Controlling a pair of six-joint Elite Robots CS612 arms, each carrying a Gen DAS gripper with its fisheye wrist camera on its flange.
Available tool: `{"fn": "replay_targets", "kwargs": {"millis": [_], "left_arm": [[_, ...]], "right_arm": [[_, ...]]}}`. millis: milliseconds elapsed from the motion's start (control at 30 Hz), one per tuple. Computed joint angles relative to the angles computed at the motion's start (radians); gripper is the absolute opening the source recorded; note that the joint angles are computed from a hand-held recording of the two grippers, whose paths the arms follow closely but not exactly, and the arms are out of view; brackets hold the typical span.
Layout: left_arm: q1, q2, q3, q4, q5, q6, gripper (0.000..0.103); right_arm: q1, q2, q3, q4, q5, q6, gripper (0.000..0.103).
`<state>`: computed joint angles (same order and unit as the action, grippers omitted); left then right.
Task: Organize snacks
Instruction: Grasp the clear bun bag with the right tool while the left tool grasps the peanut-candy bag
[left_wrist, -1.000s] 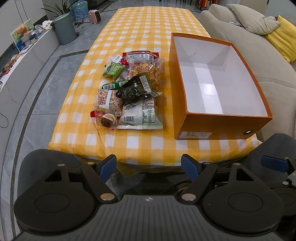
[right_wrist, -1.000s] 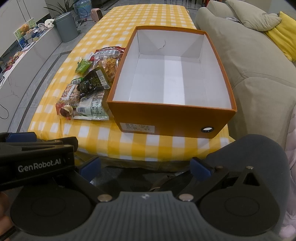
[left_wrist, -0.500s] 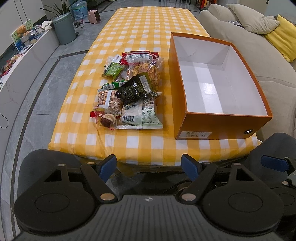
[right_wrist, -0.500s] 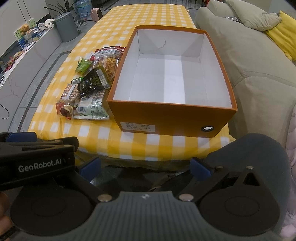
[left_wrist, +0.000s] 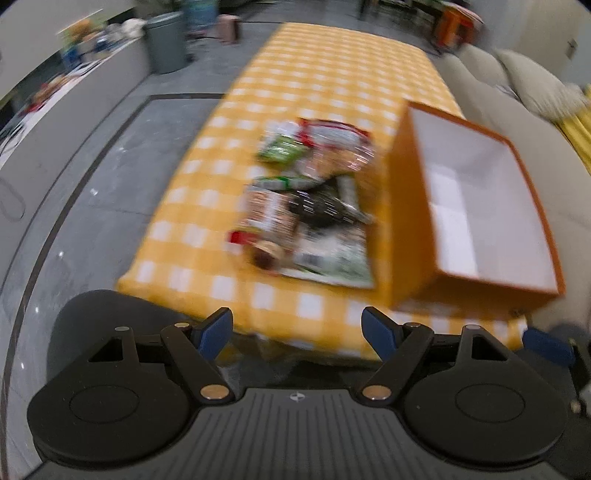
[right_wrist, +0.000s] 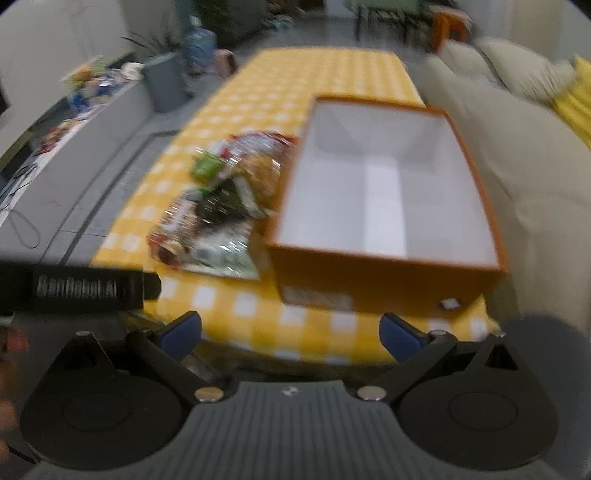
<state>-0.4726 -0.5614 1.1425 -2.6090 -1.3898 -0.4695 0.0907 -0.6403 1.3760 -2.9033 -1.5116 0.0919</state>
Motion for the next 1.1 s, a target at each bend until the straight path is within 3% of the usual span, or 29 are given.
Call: {"fn": "replay_targets", "kwargs": {"millis": [100,167,300,400,467,600,833,967,1100], "left_arm": [[0.020,0.007,-0.001,-0.018,0.028,-0.068,0.093],[0.035,0.015,-0.001,-0.039,0.034,-0.099,0.093],[0.058,0.038,-0.015,-0.054,0.027,-0.147,0.093],[0.067,0.055,-0.029,-0.052,0.028,-0.143,0.093],[0.075,0.066,-0.036,-0.048,0.013,-0.155,0.093],[0.093,0.082,-0.055,-0.022,-0.020,-0.187,0.093],[0.123,0.097,-0.068,0.010,-0.091,-0.264,0.093],[0.126,0.098,-0.067,-0.003,-0.096,-0.261,0.093],[0.127,0.106,-0.082,0.012,-0.095,-0.256,0.093]], "right_arm": [[0.012,0.024,-0.016,-0.056,0.034,-0.037,0.099],[0.018,0.041,-0.030,-0.076,0.063,-0.060,0.089],[0.038,0.085,-0.081,-0.101,0.063,-0.123,0.081],[0.052,0.115,-0.132,-0.083,0.049,-0.157,0.074],[0.057,0.139,-0.176,-0.051,0.052,-0.175,0.063],[0.065,0.186,-0.259,-0.013,0.088,-0.204,0.063],[0.086,0.279,-0.419,0.071,0.114,-0.361,0.064],[0.096,0.334,-0.521,0.166,0.102,-0.458,0.071],[0.096,0.380,-0.603,0.229,0.113,-0.478,0.071]]}}
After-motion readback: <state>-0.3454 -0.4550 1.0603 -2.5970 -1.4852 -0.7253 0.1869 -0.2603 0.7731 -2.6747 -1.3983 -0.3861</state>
